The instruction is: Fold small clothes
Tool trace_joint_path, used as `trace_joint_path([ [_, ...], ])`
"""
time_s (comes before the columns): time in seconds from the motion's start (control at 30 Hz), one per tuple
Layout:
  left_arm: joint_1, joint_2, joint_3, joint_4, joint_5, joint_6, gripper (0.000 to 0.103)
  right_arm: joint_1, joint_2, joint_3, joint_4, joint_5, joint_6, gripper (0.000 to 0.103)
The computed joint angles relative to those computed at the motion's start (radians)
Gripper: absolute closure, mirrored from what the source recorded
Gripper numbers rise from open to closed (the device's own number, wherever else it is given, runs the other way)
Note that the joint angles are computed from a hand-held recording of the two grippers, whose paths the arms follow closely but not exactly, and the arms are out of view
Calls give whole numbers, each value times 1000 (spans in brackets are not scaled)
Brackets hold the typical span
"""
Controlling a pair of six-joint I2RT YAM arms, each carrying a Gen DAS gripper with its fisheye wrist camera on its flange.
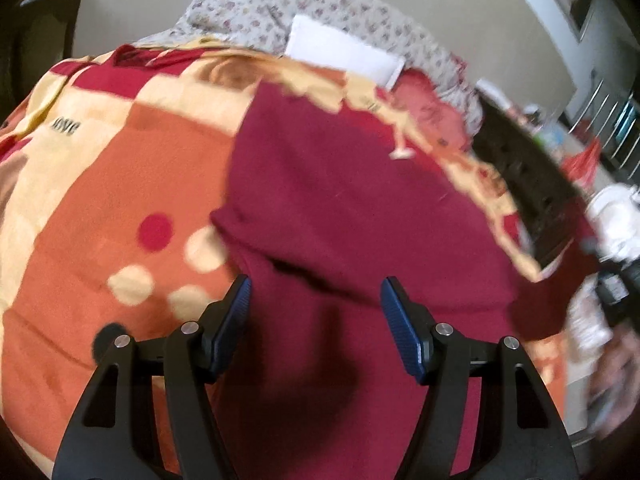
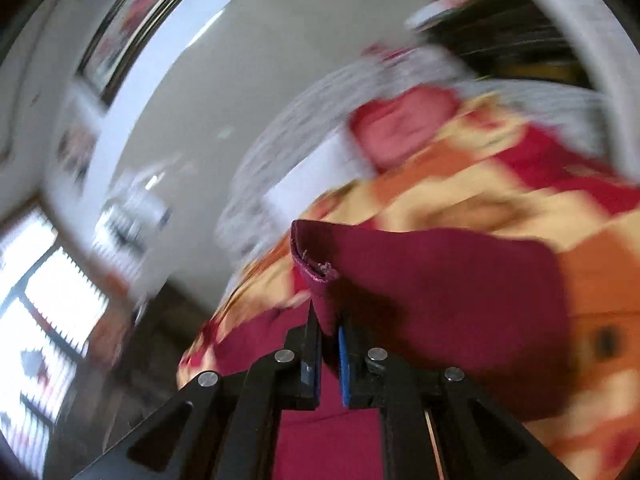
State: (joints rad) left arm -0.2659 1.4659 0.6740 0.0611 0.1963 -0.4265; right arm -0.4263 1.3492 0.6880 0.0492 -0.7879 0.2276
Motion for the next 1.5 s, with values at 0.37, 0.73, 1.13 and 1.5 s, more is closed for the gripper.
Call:
trace_joint_path([
  [0.37,-35,-33,86,-34,84,23,33,516,322,-66,254,503,22,96],
  [0.73,-137,336,366,-94,207,73,33,491,89,-184,-4,524,-110,56],
  [1.13,-188,432,418,-18,331,90,33,530,76,-292,144,567,-121,42],
  [1.5,-250,459,560,-249,122,80,97,514,79,-304,167,538,-116,41],
])
